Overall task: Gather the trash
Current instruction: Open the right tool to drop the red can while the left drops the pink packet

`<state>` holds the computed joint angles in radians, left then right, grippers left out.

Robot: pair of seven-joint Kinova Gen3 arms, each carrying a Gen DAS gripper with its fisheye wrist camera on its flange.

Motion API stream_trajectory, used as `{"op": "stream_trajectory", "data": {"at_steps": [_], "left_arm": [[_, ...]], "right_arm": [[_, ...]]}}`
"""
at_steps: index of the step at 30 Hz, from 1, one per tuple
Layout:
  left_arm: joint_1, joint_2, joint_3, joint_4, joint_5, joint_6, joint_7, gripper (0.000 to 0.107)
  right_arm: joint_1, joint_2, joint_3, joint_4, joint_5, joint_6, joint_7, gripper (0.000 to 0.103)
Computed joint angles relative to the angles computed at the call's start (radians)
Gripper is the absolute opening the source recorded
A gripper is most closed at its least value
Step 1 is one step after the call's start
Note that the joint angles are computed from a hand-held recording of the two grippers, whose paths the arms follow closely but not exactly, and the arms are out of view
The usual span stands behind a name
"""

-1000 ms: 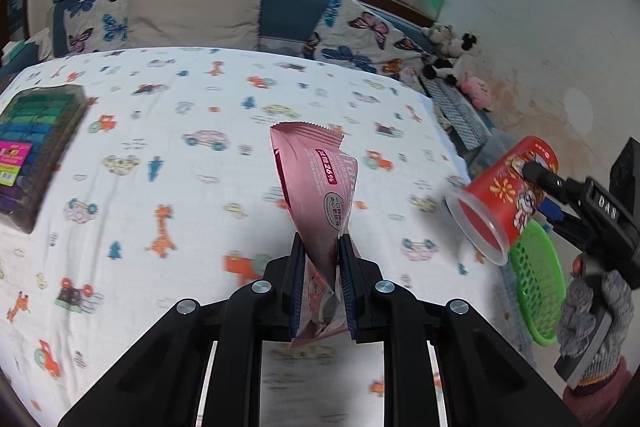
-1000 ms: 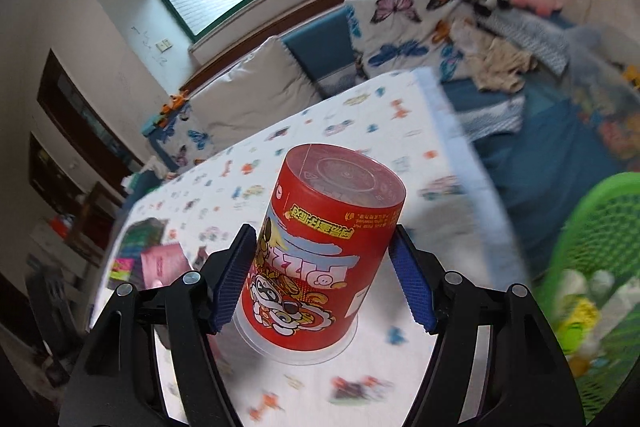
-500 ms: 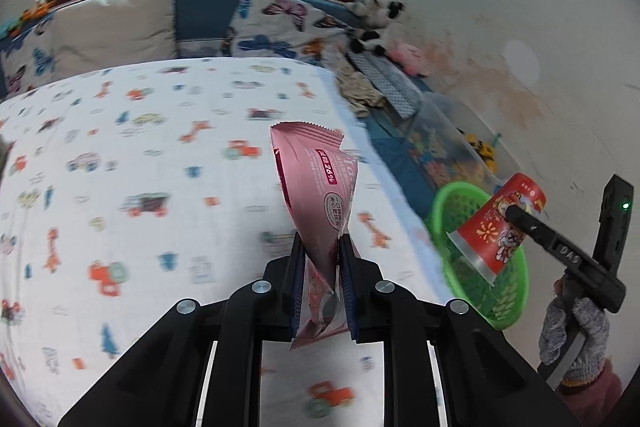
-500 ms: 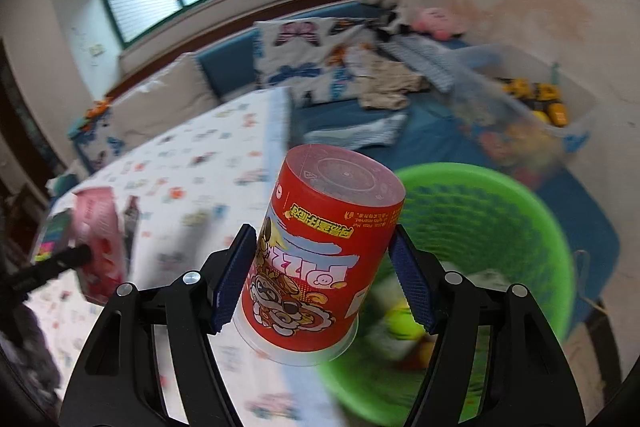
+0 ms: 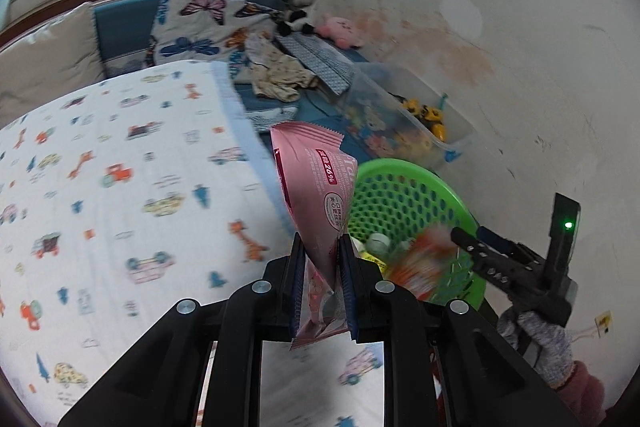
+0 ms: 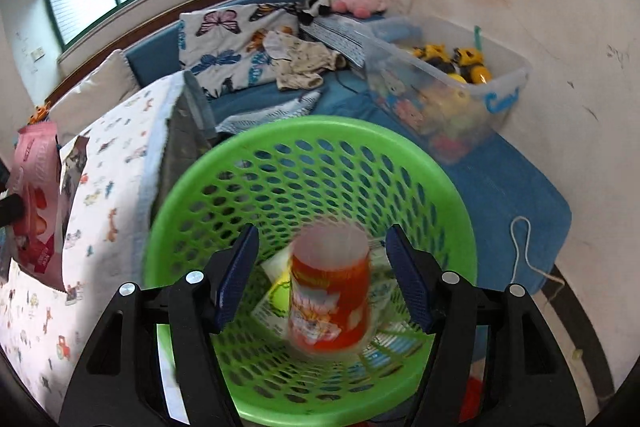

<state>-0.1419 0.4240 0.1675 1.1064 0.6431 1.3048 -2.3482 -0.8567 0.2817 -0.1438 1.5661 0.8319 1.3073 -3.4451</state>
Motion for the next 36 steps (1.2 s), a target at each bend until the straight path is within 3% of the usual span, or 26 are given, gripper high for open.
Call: {"op": "stream_trajectory", "data": {"at_steps": [4,11,24,25,27,34,36], "left_arm": [[0.040,-0.005,0.012,0.009,-0.011,-0.012,-0.003,0.017],[0.100,-0.006,0.026,0.024,-0.024,-0.027,-0.005,0.017],[0.201,0.021,0.036,0.062,-0.094,-0.084,0.022,0.017],[0.203,0.027,0.039,0.062,-0.096,-0.081,0.019,0.019],[0.211,0.026,0.037,0.072,-0.106,-0.094,0.022,0.042],[0.171,-0.003,0.038,0.134,-0.079,-0.132,-0.036,0.061],[0.156,-0.011,0.033,0.142,-0.068,-0.137,-0.044,0.072]], "right_arm": [[-0.001,-0.021,-0.005,0.046,0.001,-0.018,-0.052,0.066],[-0.037,-0.052,-0.036,0.073,0.036,0.041,-0.123,0.067],[-0.122,-0.054,-0.096,0.067,0.100,0.166,-0.215,0.079],[-0.133,-0.049,-0.098,0.063,0.103,0.180,-0.225,0.079],[-0.146,-0.042,-0.099,0.062,0.104,0.190,-0.237,0.079],[-0.172,-0.024,-0.099,0.047,0.098,0.197,-0.261,0.081],[-0.180,-0.017,-0.097,0.036,0.100,0.195,-0.258,0.083]]}}
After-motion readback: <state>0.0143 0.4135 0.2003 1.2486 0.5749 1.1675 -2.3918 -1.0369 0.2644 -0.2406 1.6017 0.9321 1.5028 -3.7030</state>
